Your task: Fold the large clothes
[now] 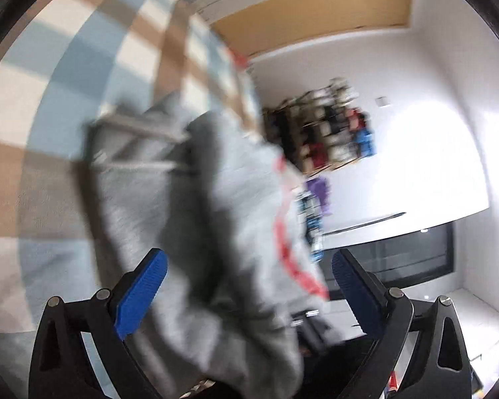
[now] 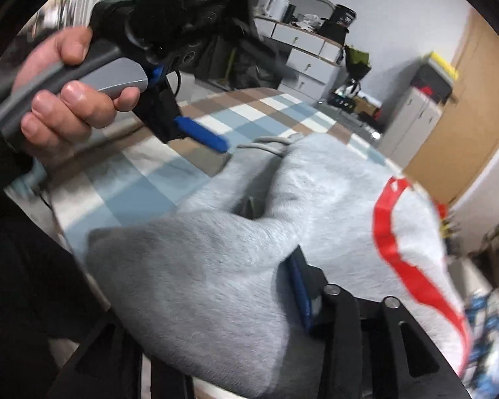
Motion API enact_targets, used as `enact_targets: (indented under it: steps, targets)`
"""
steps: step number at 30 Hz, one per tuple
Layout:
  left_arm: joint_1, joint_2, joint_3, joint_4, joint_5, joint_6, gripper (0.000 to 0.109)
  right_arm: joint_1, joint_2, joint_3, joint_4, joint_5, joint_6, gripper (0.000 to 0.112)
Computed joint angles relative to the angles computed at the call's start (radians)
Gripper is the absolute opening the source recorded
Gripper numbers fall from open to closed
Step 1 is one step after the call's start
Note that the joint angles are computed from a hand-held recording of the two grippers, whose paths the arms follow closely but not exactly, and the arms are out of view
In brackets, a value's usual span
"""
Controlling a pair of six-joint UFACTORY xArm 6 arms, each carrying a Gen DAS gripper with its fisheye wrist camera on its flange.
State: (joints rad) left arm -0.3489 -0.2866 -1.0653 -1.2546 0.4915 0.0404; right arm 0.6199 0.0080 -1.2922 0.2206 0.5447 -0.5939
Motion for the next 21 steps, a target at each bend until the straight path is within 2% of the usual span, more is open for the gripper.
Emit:
enact_targets:
  steps: [1, 3, 4, 7, 10, 12, 13, 14, 16, 17, 19, 21]
  targets:
    - [0.001, -0.021, 0.009, -0.048, 0.005, 0.040, 0.098, -0.009, 0.001, -0.006, 0.087, 0.013, -0.049, 0.043]
    - [-0.011, 0.033, -0.052, -0.148, 0.027, 0.134, 0.098, -0.023, -0.002, -0.012, 0.222, 0.043, -0.120, 0.043]
    - [-0.011, 0.076, -0.095, -0.145, 0.044, 0.130, 0.098, -0.034, -0.005, -0.015, 0.306, 0.065, -0.160, 0.043]
    - [-0.021, 0.190, -0.198, 0.036, 0.097, -0.038, 0.098, -0.068, -0.009, -0.035, 0.455, 0.136, -0.228, 0.045]
    - [-0.008, 0.304, -0.290, 0.024, 0.176, -0.117, 0.097, -0.099, -0.022, -0.043, 0.571, 0.226, -0.266, 0.048]
    - [0.003, 0.350, -0.325, 0.005, 0.206, -0.158, 0.097, -0.120, -0.013, -0.067, 0.595, 0.294, -0.273, 0.053]
    - [0.004, 0.354, -0.331, 0.014, 0.209, -0.181, 0.095, -0.132, -0.013, -0.078, 0.607, 0.331, -0.286, 0.057]
    - [0.003, 0.357, -0.337, 0.035, 0.211, -0.208, 0.085, -0.146, -0.013, -0.089, 0.626, 0.368, -0.300, 0.060]
    - [0.007, 0.369, -0.369, 0.152, 0.231, -0.312, 0.068, -0.205, -0.012, -0.122, 0.723, 0.505, -0.336, 0.072]
    - [0.005, 0.368, -0.378, 0.207, 0.230, -0.363, 0.068, -0.248, -0.004, -0.149, 0.792, 0.595, -0.347, 0.074]
    - [0.000, 0.322, -0.346, 0.291, 0.228, -0.455, 0.068, -0.342, 0.013, -0.193, 0.934, 0.758, -0.338, 0.089]
    - [-0.002, 0.298, -0.342, 0.362, 0.256, -0.527, 0.070, -0.427, 0.023, -0.210, 1.052, 0.848, -0.319, 0.099]
